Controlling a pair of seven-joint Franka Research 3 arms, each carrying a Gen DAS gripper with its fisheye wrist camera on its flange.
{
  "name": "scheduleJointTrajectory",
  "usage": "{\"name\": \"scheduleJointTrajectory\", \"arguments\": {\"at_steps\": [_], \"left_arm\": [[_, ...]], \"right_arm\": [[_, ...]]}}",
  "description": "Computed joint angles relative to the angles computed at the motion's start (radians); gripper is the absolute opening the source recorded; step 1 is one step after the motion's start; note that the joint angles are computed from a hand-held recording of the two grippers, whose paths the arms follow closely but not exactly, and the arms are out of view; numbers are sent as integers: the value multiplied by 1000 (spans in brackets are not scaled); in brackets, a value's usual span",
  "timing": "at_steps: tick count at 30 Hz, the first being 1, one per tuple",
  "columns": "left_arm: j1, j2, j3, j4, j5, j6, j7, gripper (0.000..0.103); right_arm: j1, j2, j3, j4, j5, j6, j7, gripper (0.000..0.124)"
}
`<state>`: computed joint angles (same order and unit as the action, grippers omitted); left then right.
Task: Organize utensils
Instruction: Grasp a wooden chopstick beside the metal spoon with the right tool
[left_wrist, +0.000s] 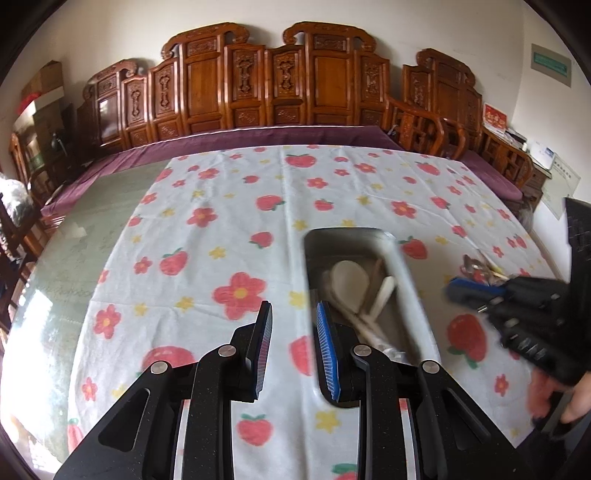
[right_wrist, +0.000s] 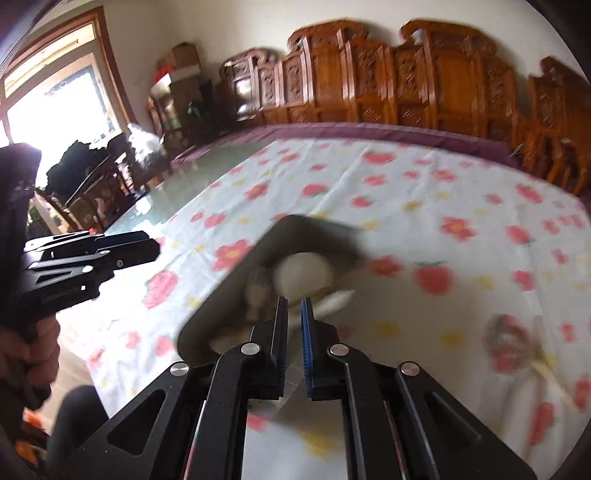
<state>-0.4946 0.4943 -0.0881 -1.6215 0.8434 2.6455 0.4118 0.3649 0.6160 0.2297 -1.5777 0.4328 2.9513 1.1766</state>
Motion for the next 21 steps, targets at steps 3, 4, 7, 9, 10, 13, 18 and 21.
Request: {"name": "scheduleJointTrajectory", "arguments": {"at_steps": [3,4,7,9,10,13,18,21], "left_arm": [[-12,37,-14,58,-18,-4,28,23],[-19,54,-17,85,-25,-7,42,23],[-44,106,-23,166,-54,-15,86,23],[-63,141,-23,221,-74,-20,116,23],[-74,166,-26,259,-87,-26,137,23],[-101,224,-26,344,-129,-41,190,23],[-140,328,-26,498,-209,-83,277,23],[-158,376,-21,568,-250,-101,316,23]], "right_arm": [[-46,-79,-21,-119,8,62,-33,9],[-48,-99,-50,-152,-3,75,-27,9],[-51,-128,-128,-213,-45,102,10,9],[-42,-129,-191,-238,-83,118,45,11],[-47,-122,-203,-243,-97,124,54,21],[19,-85,-341,-250,-198,141,155,30],[-102,-34,-268,-223,-187,126,132,30],[-193,-16,-177,-203,-160,110,86,30]]}}
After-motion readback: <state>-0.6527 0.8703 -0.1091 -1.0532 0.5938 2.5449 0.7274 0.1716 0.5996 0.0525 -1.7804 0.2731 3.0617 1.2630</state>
